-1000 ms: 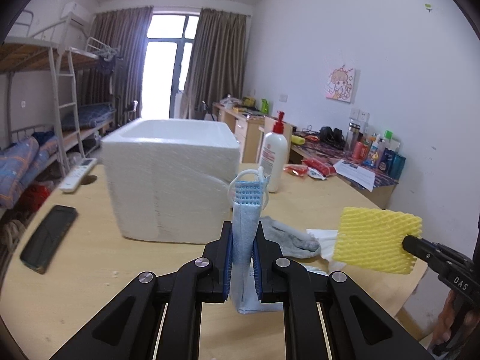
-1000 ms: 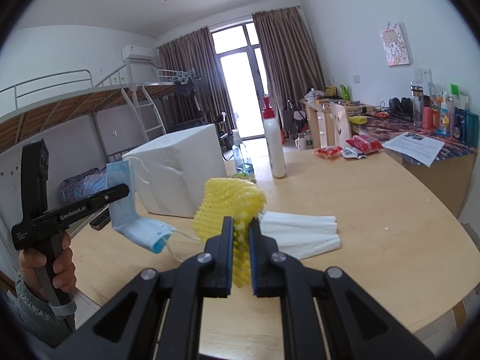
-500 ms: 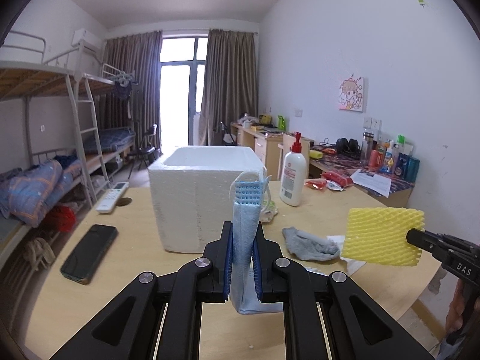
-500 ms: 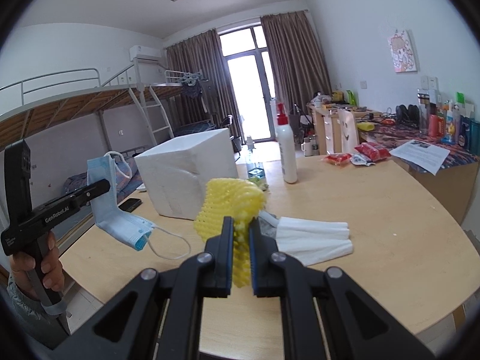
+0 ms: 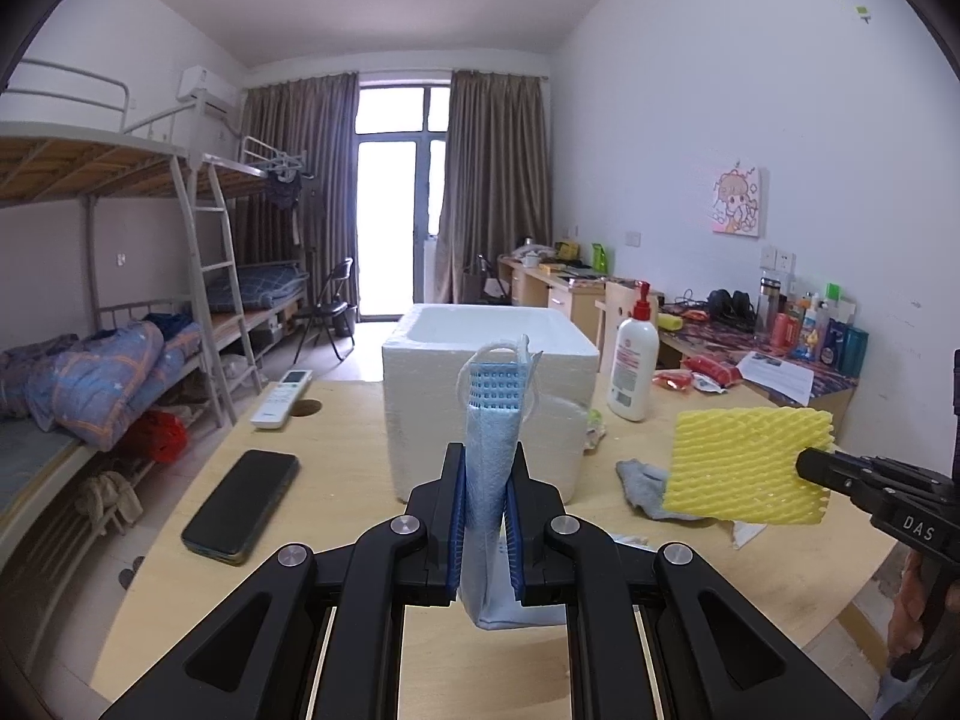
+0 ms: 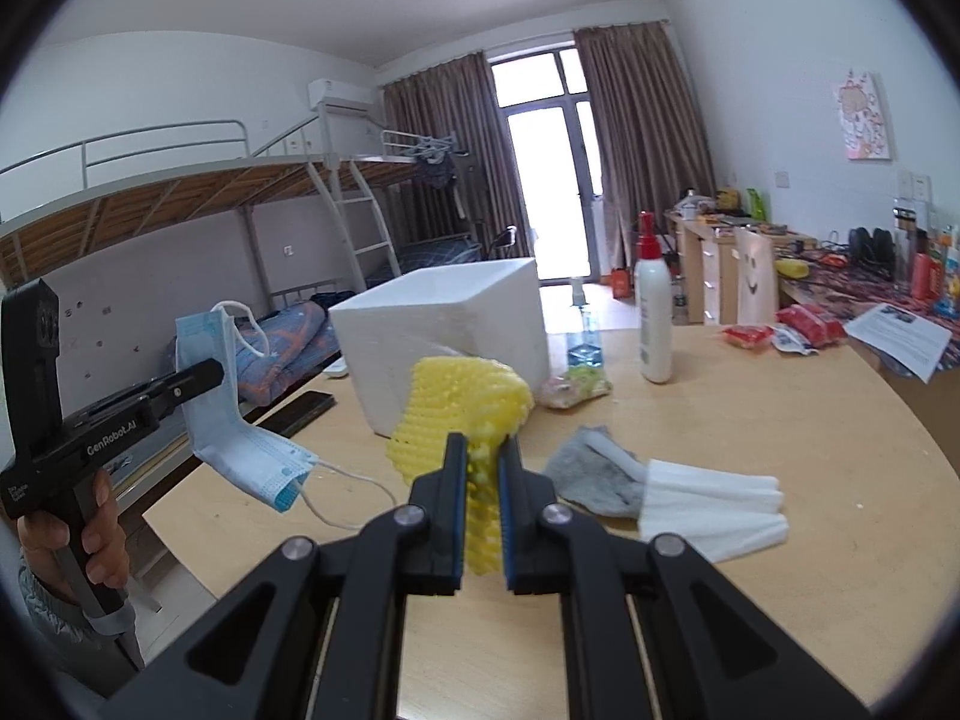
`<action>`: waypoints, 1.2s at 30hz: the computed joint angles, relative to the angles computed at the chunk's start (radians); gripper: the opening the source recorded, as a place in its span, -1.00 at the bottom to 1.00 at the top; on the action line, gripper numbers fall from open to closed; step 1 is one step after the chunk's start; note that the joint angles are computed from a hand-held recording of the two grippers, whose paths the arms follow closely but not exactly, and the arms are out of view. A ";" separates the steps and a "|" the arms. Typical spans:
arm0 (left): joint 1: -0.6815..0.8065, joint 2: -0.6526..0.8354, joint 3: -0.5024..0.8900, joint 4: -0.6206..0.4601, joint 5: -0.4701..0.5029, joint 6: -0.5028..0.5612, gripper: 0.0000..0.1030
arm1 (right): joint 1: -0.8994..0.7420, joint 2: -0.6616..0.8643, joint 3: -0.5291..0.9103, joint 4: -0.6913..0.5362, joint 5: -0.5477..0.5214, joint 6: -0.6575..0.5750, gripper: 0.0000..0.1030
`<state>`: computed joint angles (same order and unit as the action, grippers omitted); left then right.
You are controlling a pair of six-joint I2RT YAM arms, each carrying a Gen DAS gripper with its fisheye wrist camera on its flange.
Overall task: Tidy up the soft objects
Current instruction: 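Lift the mask with the left tool while the right tool carries the net toward the white foam box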
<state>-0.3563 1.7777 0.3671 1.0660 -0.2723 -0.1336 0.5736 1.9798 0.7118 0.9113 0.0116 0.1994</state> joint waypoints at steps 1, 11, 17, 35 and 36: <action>0.004 -0.004 -0.004 0.002 0.002 0.003 -0.76 | 0.003 0.003 0.010 -0.008 -0.005 -0.003 -0.76; 0.017 -0.006 -0.004 0.010 0.005 0.012 -0.76 | 0.019 0.011 0.075 -0.070 -0.022 -0.028 -0.76; 0.038 -0.021 0.011 -0.011 0.015 0.024 -0.76 | 0.022 0.012 0.121 -0.111 -0.022 -0.040 -0.76; 0.093 -0.114 0.106 -0.139 0.057 0.071 -0.76 | 0.013 -0.010 0.260 -0.229 -0.038 -0.088 -0.76; 0.095 -0.112 0.114 -0.142 0.054 0.074 -0.76 | 0.012 -0.009 0.271 -0.237 -0.043 -0.090 -0.76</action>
<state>-0.2610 1.6653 0.4808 0.9235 -0.2181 -0.0594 0.5857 1.9708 0.9825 0.6740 -0.0313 0.1096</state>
